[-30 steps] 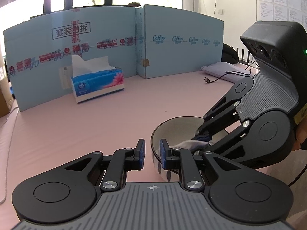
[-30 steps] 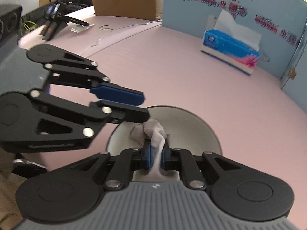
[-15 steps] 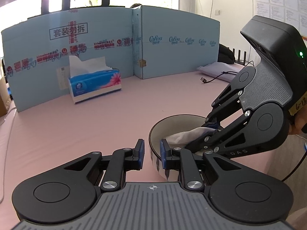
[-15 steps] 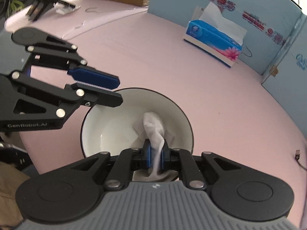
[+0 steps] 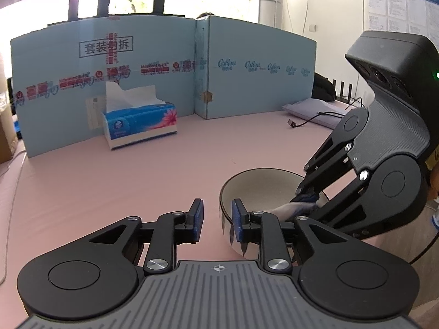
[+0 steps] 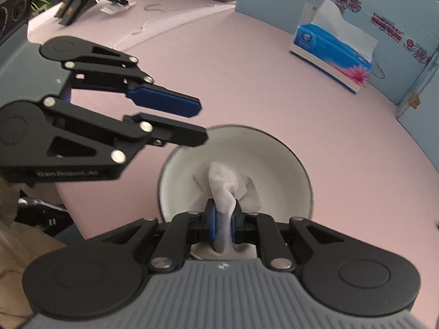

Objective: Clean bowl
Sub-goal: 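Wipe along the bowl rim with the cloth in the right gripper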

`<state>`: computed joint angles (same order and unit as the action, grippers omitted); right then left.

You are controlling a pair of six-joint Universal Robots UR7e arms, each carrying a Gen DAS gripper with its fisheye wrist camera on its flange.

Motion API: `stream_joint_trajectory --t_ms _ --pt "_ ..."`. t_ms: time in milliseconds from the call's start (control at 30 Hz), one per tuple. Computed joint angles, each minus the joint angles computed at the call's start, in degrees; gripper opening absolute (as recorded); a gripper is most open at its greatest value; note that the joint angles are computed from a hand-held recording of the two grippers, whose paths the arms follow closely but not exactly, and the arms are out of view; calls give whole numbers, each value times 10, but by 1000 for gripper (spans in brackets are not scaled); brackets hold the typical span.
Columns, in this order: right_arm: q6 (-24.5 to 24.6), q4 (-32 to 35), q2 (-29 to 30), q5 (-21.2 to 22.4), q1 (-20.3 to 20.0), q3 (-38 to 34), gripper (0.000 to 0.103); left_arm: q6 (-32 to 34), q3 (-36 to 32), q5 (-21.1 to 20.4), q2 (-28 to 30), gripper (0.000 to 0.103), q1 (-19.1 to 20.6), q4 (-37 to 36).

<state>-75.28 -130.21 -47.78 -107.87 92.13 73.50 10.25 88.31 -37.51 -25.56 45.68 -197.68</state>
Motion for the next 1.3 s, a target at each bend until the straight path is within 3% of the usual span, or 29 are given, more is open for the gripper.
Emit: stream_joint_trajectory --t_ms 167,467,733,1100,1233,1300 --pt "26 -6 8 32 -4 -5 12 -6 8 9 -5 38 -3 -8" --pt "42 -122 15 42 -14 11 12 -18 6 16 -6 44 -3 -7" --pt "50 -98 11 86 -20 21 14 -27 6 19 -7 44 -3 5" --pt "46 -115 -6 95 -27 37 16 -27 3 13 -4 46 -2 10" --pt "49 -123 -12 99 -31 41 30 -25 2 12 -4 47 -2 12" --pt "50 -130 -12 102 -31 42 32 -24 3 12 -4 47 -2 12"
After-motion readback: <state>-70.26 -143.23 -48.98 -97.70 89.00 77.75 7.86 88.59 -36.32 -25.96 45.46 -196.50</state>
